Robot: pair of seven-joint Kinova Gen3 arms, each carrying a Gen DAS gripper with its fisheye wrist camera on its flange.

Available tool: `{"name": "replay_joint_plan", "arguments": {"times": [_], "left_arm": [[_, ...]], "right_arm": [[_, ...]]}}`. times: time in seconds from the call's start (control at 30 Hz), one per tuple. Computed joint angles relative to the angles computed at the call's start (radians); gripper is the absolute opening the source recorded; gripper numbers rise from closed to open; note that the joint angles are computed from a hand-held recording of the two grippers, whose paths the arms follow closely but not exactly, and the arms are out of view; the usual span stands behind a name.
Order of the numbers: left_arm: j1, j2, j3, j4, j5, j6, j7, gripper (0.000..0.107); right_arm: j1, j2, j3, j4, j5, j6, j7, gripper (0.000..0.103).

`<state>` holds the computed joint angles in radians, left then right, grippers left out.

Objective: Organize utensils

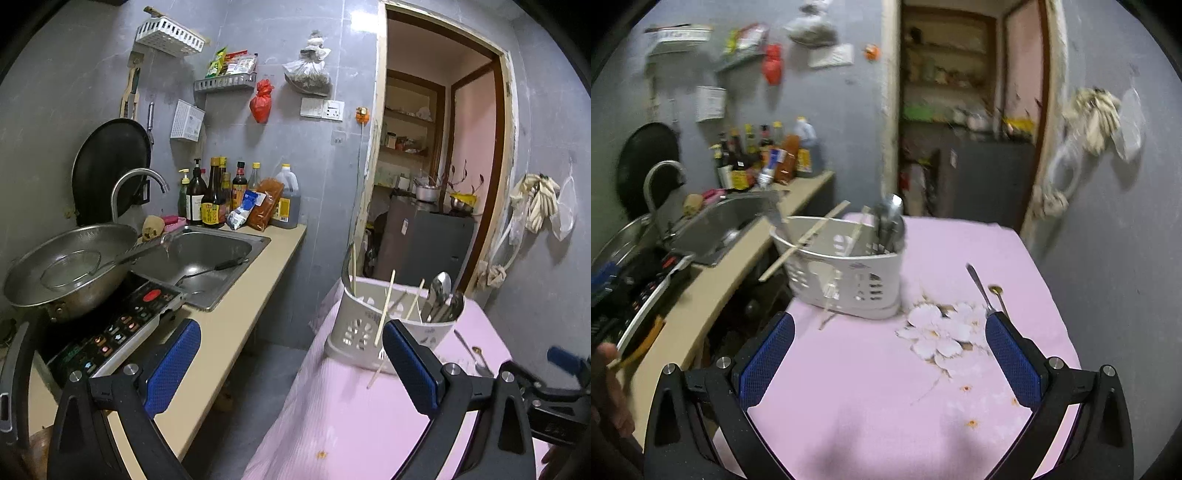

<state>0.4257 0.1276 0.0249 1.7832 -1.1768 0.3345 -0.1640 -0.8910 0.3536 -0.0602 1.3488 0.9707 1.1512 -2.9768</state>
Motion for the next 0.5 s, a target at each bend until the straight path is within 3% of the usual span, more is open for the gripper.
{"name": "replay_joint_plan", "arguments": {"times": [0.1,0.3,0.4,0.5], "left_arm": [[-0.002,-0.01,0.007,0.022,-0.005,-0.005,-0.03,0.099],[-0.007,-0.024,0.02,0.051,-0.062,-0.007,0.009,0.099],[-0.017,-0.032,0.026,0.068,-0.102,-0.023,0.042,0.099],[-0.039,-0.038,0.033,0.076,-0.067,-0.054,0.009,0.099]], "right_arm": [[-0.004,-0.019,-0.014,0.041,0.016,-0.048,-0.006,0.101],[-0.001,-0.003,-0.014,0.038,-0.01,-0.053,0.002,0.101],[-0.025,-0.004,-0.002,0.049,0.041,-0.045,-0.037,0.101],[-0.045,-0.009,0.002,0.065,0.102,-0.029,-0.086,0.101]]}}
